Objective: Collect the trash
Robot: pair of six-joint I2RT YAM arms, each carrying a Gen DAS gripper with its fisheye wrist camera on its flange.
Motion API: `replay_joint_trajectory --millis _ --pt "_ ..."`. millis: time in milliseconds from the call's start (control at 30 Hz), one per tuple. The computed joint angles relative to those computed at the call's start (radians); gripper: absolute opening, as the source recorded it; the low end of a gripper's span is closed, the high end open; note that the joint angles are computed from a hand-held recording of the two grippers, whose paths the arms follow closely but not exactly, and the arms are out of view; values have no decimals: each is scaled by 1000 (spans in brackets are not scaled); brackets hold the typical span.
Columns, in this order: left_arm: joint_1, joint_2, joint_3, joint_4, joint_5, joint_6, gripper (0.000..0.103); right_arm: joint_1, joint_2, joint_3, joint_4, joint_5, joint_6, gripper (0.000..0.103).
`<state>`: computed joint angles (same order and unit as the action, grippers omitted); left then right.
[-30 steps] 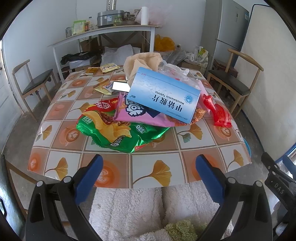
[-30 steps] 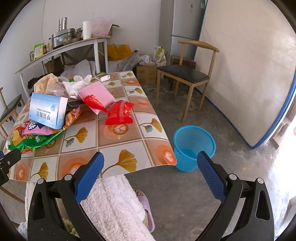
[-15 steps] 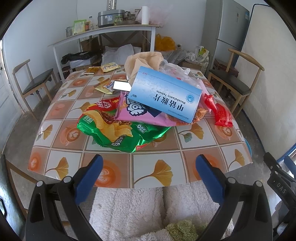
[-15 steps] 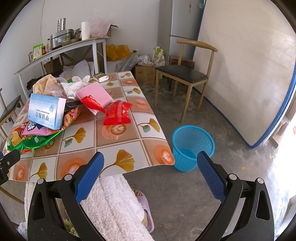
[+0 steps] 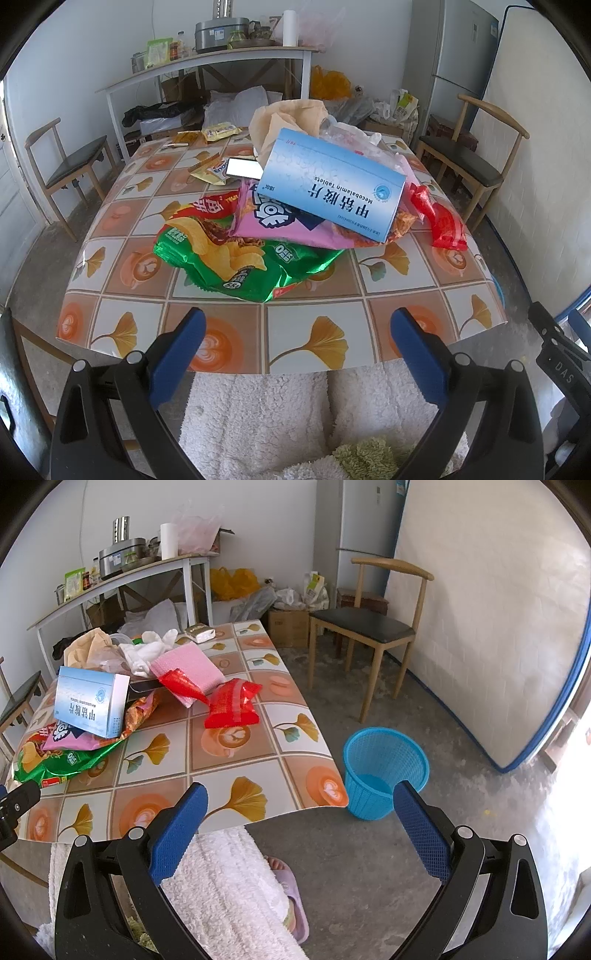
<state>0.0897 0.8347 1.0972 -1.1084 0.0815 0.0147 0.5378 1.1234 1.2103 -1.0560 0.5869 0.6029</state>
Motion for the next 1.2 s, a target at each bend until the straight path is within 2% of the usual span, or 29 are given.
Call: replay_joint_trajectory --millis 300,467,600,733,867,1000,1133,1200 --pt "39 1 -21 5 17 29 98 0 0 -2 -2 -7 3 96" --pt "81 0 -25 15 65 64 98 -7 16 3 16 -24 -3 96" --pt "129 -6 -28 52 154 112 98 -48 21 -2 69 -64 -31 96" --pt "236 6 -26 109 347 172 98 -110 28 -8 143 -131 -66 96" --pt "304 56 -8 188 507 169 98 -196 59 -5 218 -251 -100 96" --pt "292 144 47 231 547 106 98 -253 119 19 272 -325 -128 96" --pt "277 265 122 225 601 50 98 -306 187 44 321 -403 -145 96" --pt "260 307 149 255 584 17 98 -321 214 59 339 -424 -156 96"
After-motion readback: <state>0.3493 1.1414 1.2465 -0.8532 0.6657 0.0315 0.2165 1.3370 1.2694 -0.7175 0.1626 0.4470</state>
